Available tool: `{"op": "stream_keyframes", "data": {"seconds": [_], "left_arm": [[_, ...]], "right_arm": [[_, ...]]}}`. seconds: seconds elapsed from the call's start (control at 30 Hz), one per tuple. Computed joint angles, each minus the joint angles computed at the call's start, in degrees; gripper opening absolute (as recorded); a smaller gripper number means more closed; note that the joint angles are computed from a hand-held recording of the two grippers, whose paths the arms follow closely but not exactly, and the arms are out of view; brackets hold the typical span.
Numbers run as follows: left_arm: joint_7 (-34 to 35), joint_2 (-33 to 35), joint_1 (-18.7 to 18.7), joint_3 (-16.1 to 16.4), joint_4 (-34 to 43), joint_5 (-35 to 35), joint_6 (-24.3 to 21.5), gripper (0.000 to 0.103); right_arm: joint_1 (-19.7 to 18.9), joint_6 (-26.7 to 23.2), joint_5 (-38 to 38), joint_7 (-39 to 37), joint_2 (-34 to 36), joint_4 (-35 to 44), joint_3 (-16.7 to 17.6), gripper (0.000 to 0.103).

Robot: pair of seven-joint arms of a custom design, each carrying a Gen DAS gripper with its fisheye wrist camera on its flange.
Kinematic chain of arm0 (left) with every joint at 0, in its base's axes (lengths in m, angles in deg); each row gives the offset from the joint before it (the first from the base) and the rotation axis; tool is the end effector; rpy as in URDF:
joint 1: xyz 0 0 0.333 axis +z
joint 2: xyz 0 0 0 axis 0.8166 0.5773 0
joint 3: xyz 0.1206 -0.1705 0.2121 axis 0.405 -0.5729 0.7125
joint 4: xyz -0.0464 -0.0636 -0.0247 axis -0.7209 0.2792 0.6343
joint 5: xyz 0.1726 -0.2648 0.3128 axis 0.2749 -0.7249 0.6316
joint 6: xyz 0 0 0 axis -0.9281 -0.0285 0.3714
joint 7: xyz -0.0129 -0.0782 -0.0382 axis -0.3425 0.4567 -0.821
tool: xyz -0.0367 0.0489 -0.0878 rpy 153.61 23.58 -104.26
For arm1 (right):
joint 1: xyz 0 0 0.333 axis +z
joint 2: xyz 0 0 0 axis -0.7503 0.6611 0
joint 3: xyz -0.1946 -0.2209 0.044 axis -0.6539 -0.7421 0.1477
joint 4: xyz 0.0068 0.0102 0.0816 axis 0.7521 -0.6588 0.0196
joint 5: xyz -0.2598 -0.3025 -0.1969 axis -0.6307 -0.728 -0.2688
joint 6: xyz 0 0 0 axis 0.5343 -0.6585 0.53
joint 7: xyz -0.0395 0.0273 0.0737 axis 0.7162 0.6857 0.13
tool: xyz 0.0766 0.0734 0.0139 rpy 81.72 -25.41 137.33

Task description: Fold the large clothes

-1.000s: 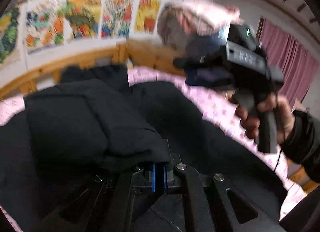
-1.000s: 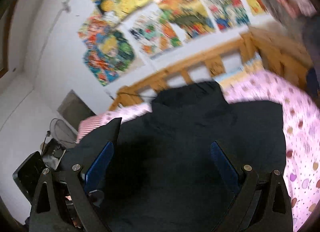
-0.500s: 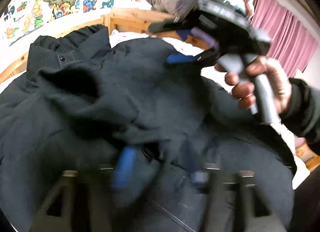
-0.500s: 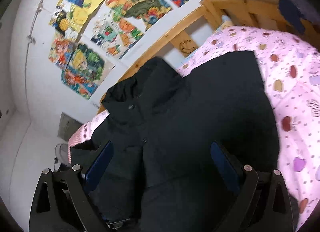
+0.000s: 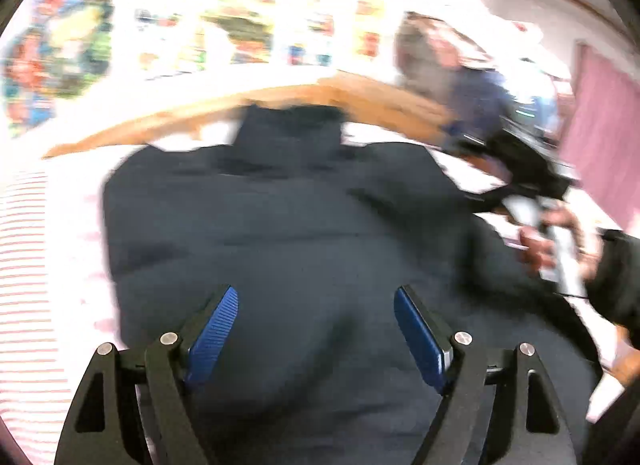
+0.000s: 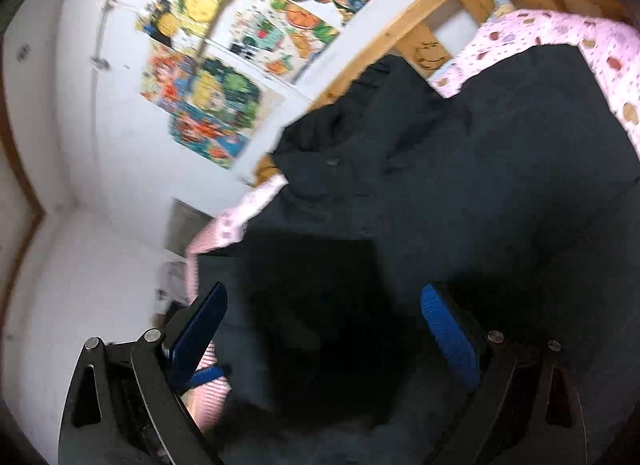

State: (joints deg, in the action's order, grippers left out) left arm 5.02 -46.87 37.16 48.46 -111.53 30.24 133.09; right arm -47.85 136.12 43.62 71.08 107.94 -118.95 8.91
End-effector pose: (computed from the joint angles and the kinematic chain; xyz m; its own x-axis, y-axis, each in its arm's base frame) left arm 0.4929 -0.3596 0.4160 0.0116 -0.9992 0.0376 -0.6788 -0.0355 -0.7335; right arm 0.7171 0.1566 0.3365 0.3678 -0.4864 -0.7925 -0.8916 0.0577 -0.4492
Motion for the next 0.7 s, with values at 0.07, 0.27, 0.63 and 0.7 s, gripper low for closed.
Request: {"op": "stream_keyframes", "data": {"seconds": [0.07, 0.27, 0.63, 0.7], "left_arm": [[-0.42, -0.55, -0.3, -0.52, 0.63, 0.13, -9.32, 0.08], [-0.6, -2.26, 1.44, 1.05, -2.13, -3.45, -9.27, 0.08], [-6.35, -1.09, 3.84, 1.25, -2.33, 1.35, -3.65, 0.081], [-7.99, -1.45, 4.11, 1.46, -2.6, 2.92, -2.45, 0.081]], "right_arm": [[0.17, 0.16, -0.56, 0.43, -0.18, -0.16, -0.19, 0.096], [5.26, 13.2, -13.43, 7.46, -1.36, -2.52, -2.59, 0.095], [2.3, 17.35, -11.48, 6.91, -4.49, -6.57, -0.96, 0.009], [1.79, 20.11, -7.09, 3.31, -6.04, -8.65, -0.59, 0.008]]}}
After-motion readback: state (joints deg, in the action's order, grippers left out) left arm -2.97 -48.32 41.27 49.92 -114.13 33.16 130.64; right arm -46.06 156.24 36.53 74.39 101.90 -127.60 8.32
